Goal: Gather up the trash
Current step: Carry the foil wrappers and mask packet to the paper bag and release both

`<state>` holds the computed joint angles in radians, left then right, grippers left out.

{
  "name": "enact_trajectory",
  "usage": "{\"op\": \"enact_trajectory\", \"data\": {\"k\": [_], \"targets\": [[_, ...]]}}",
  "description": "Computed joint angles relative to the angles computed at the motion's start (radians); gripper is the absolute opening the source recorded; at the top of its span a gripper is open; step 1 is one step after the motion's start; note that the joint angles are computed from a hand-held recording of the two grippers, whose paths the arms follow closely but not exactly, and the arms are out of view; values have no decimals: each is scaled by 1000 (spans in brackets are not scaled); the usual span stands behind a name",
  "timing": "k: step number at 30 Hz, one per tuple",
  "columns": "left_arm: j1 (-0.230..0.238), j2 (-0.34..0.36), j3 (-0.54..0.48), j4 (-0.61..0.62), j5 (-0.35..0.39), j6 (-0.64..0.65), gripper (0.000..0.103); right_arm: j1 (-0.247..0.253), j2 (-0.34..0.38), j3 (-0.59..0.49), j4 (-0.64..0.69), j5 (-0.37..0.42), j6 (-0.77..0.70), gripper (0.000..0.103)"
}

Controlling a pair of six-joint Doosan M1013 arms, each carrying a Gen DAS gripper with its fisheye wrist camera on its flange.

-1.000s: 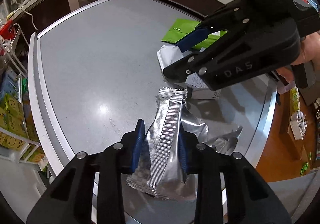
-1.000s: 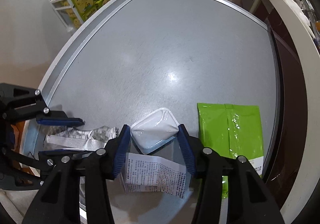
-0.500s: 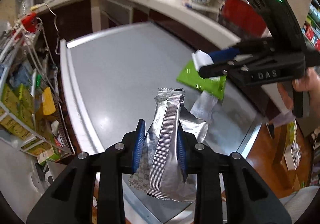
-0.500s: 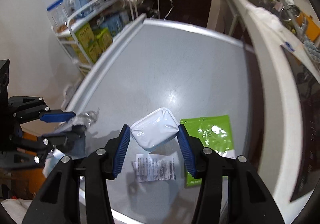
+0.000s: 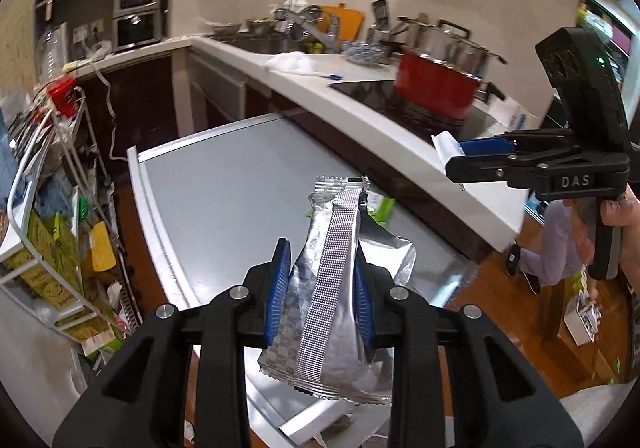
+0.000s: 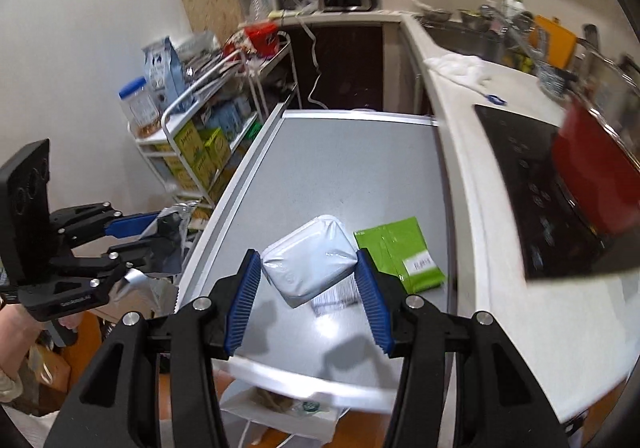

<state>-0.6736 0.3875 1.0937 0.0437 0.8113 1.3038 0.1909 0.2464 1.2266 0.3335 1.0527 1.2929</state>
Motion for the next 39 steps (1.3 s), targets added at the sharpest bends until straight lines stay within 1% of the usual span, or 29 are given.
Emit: {"op": "enact_trajectory", "data": {"k": [2, 7, 14, 17, 28, 39], "targets": [[-5, -2, -2, -25, -2, 34, 31, -3, -38, 42, -8, -18, 28, 48], [-17, -4, -7, -75, 2, 101, 31, -1, -95, 113, -22, -45, 82, 48], [-32, -17, 6, -109, -6, 143, 31, 7, -140, 169, -48, -55, 127, 48], [-36, -24, 14, -107, -8, 147, 31, 11, -150, 176, -51, -57, 134, 48], [-52, -53, 56, -73, -26, 107, 31, 25, -165, 189, -60, -41, 109, 48], [-91, -105, 121, 67, -11, -27, 31, 30, -186, 217, -50, 13, 49, 48]]}}
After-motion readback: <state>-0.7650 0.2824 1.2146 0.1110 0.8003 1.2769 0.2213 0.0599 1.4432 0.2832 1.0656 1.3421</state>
